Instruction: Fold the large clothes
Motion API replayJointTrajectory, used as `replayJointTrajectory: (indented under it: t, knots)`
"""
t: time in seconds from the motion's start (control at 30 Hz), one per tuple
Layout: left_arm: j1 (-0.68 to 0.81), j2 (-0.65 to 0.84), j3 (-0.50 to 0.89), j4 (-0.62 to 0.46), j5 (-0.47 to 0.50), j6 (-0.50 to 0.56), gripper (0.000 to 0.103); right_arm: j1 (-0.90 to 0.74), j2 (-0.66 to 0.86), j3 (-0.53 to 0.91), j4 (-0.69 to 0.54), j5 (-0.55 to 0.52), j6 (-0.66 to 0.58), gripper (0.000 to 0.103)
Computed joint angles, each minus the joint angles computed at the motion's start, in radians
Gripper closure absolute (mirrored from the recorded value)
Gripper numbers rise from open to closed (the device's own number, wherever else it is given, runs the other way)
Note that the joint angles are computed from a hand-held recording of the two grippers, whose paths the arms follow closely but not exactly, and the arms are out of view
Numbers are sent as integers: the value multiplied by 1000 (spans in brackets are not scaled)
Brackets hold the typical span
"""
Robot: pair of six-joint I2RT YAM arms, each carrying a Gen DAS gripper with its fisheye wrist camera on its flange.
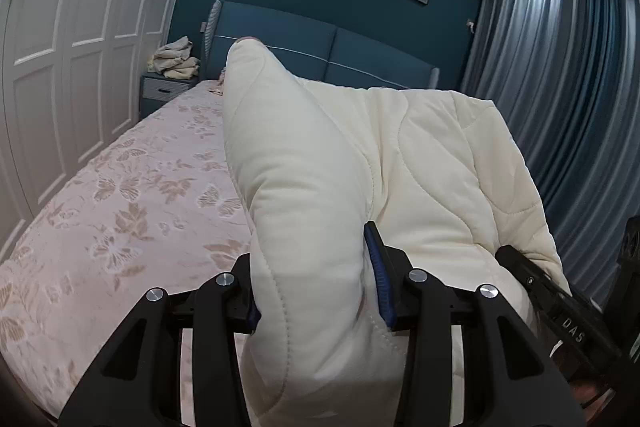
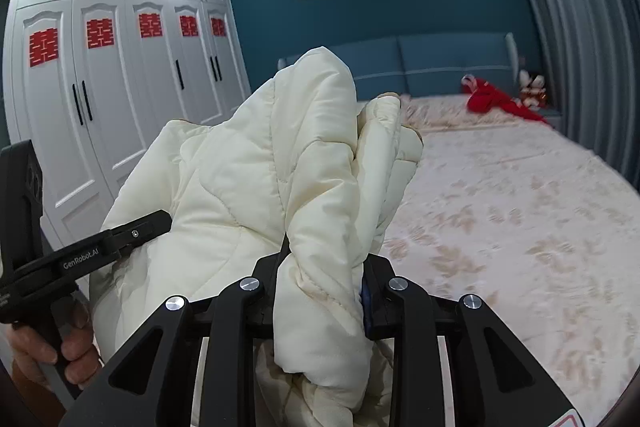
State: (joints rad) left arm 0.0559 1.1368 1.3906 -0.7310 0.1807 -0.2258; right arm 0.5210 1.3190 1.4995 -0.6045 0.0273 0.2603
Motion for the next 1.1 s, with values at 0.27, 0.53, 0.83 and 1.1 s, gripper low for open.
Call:
replayJointTrajectory:
  t: [0.27, 0.53, 0.83, 1.1]
  knots:
    - [114, 207, -84, 208, 76, 91, 62, -4, 248, 24, 146, -22, 19, 77]
    - [77, 432, -33, 282, 33, 134, 62, -28, 442, 59, 209, -9, 65, 77]
    - [36, 614, 19, 309, -19, 131, 62, -60, 586, 80, 228, -31, 100, 77]
    - [29, 683, 12, 342, -48, 122, 59, -70, 664, 90, 242, -51, 100, 75]
